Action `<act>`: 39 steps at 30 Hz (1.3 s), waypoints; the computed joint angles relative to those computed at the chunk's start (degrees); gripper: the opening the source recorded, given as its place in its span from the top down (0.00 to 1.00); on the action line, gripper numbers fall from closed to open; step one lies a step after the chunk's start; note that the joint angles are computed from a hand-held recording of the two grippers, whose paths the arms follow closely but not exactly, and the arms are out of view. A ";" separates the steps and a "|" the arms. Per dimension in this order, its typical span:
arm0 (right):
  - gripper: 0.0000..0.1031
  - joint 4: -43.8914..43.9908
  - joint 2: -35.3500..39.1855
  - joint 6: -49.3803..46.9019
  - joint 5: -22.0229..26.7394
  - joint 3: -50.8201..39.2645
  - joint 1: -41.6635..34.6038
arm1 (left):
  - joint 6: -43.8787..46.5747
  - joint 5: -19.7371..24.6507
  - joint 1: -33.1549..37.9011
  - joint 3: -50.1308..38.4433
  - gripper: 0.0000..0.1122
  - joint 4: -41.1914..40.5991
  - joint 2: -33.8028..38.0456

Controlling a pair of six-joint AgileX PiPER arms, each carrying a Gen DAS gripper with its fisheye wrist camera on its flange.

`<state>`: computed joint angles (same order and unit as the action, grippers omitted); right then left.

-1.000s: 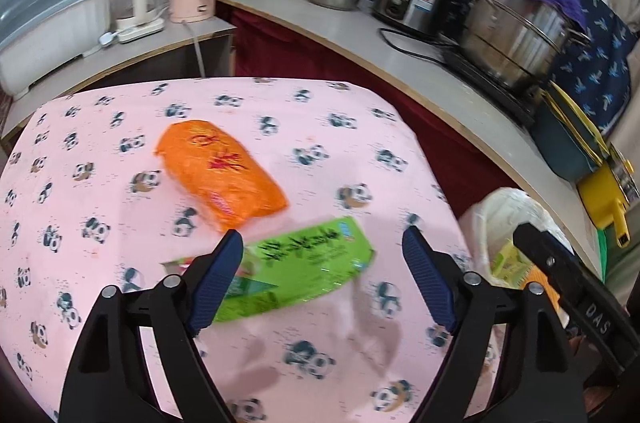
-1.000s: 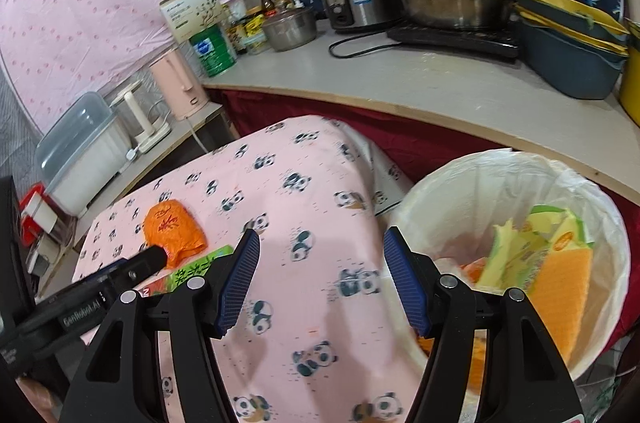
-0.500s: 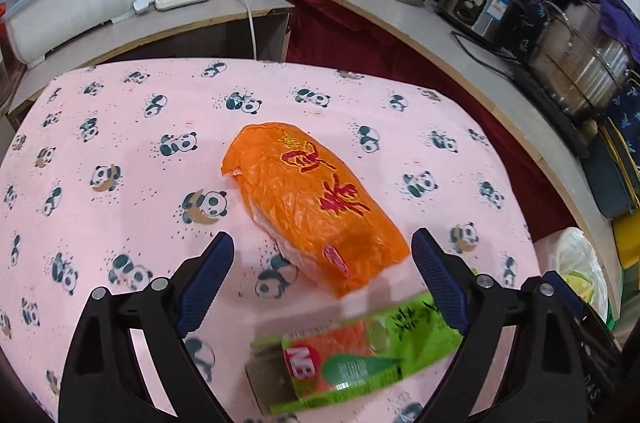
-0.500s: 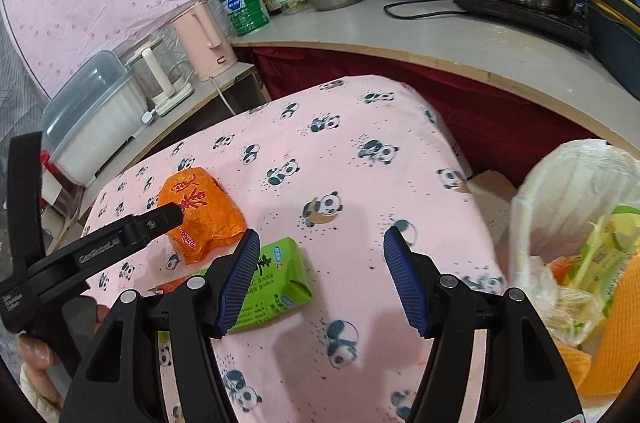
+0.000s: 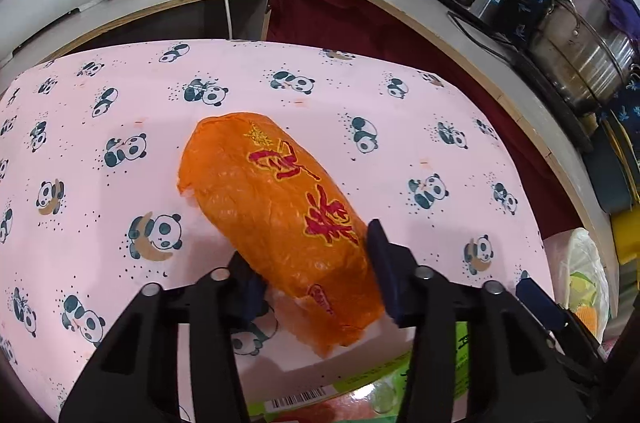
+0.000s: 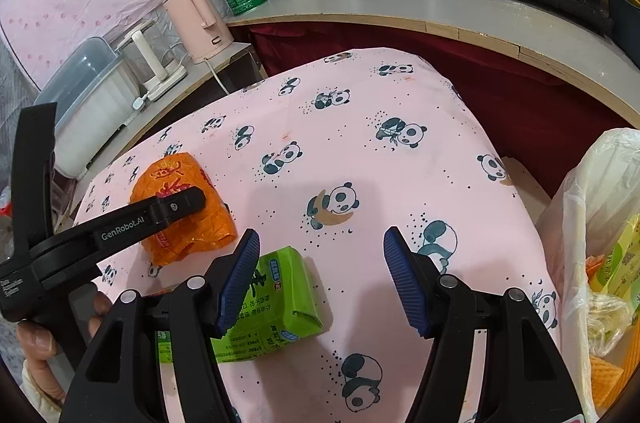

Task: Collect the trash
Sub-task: 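Lift the orange bag with the left gripper while the right grasps the green NB carton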

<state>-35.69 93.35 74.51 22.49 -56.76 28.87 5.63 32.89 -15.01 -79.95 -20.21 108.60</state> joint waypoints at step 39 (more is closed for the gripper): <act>0.39 -7.12 -16.47 23.65 11.10 15.17 26.22 | -8.38 2.14 -6.90 39.78 0.78 5.91 -38.88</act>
